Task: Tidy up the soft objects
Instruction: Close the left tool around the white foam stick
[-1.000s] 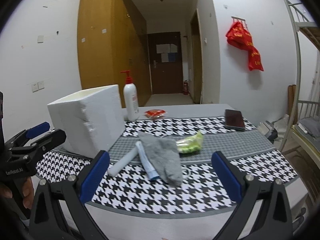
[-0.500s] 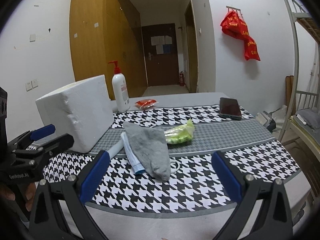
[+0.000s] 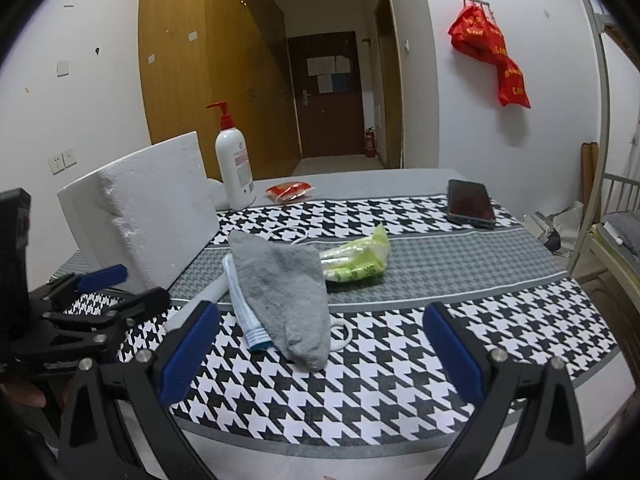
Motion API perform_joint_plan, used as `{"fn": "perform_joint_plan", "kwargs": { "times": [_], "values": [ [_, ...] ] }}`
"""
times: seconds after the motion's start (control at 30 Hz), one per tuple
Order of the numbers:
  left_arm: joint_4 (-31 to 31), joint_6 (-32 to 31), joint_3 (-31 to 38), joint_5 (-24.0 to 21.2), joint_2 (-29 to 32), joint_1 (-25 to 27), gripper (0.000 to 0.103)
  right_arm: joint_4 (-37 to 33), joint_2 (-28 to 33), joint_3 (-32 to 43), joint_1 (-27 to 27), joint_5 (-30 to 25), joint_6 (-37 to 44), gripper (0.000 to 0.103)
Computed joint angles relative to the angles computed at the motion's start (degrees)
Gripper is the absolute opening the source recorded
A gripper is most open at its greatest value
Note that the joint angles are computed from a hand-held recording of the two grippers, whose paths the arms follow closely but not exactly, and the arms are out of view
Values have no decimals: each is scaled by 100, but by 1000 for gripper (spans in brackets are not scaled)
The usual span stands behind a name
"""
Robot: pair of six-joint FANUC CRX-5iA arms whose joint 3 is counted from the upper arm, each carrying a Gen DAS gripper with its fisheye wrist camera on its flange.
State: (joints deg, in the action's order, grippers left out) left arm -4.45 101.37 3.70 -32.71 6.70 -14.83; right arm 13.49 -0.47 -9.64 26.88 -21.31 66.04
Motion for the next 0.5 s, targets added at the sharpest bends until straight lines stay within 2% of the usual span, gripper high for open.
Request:
{"fn": "perform_joint_plan", "kwargs": {
  "times": [0.1, 0.17, 0.37, 0.5],
  "values": [
    [13, 45, 74, -138, 84, 9, 80, -227, 65, 121, -20, -91, 252, 103],
    [114, 16, 186, -354, 186, 38, 71, -359, 104, 200, -30, -168, 405, 103],
    [28, 93, 691, -1094, 530, 15, 60, -856, 268, 570, -69, -537, 916, 103],
    [-10, 77, 753, -1220, 563, 3, 56, -861, 273, 586, -66, -555, 936, 103]
  ]
}}
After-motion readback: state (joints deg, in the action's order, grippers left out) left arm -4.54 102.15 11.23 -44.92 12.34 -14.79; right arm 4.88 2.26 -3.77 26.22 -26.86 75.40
